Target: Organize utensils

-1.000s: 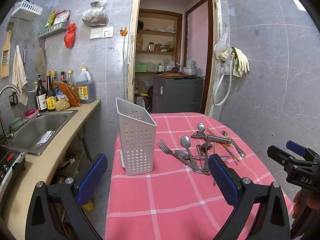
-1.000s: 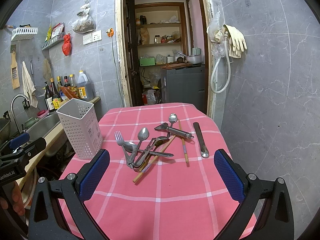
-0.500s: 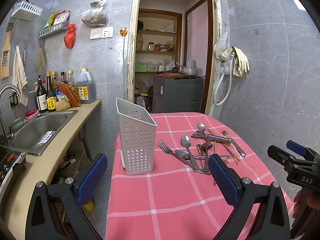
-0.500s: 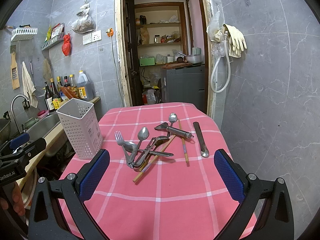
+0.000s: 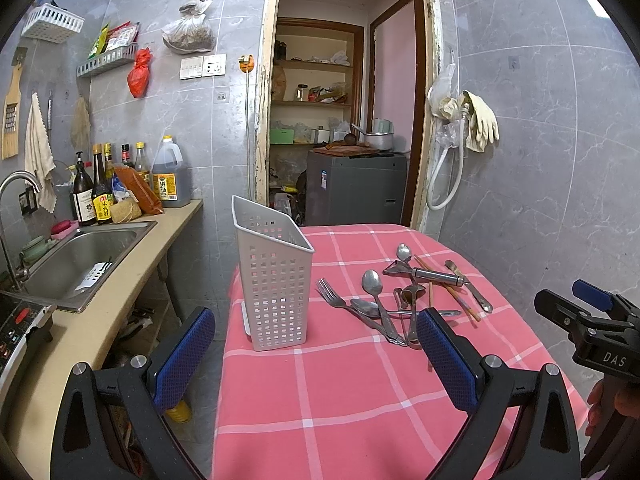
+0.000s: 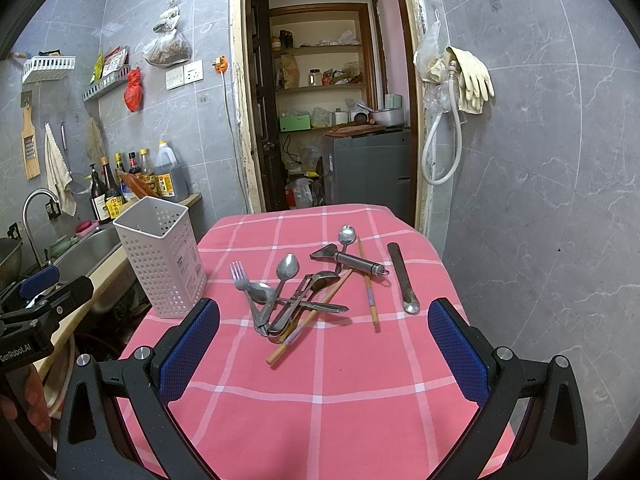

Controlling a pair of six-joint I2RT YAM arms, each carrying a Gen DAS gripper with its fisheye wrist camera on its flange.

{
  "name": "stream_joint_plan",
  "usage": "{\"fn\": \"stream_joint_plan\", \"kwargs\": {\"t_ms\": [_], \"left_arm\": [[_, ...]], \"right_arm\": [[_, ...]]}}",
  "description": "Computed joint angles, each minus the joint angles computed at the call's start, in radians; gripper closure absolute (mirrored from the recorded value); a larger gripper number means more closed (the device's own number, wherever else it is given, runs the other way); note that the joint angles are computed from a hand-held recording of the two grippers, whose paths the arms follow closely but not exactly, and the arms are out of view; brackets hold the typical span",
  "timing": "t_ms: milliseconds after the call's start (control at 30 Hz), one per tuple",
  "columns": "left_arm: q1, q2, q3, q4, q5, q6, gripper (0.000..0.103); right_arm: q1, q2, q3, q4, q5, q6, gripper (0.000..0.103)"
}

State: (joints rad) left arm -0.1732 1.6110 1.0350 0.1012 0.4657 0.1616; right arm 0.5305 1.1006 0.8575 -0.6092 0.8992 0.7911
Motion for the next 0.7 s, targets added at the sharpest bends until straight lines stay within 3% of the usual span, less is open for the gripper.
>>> {"fn": "stream_joint_plan", "kwargs": {"t_ms": [700], "left_arm": [[-0.011,0.006,0.017,-0.019,-0.005,0.005,0.001]], "right_arm": [[-0.007,-0.004,-0.001,0.033,0.002,-0.034,0.001]]}}
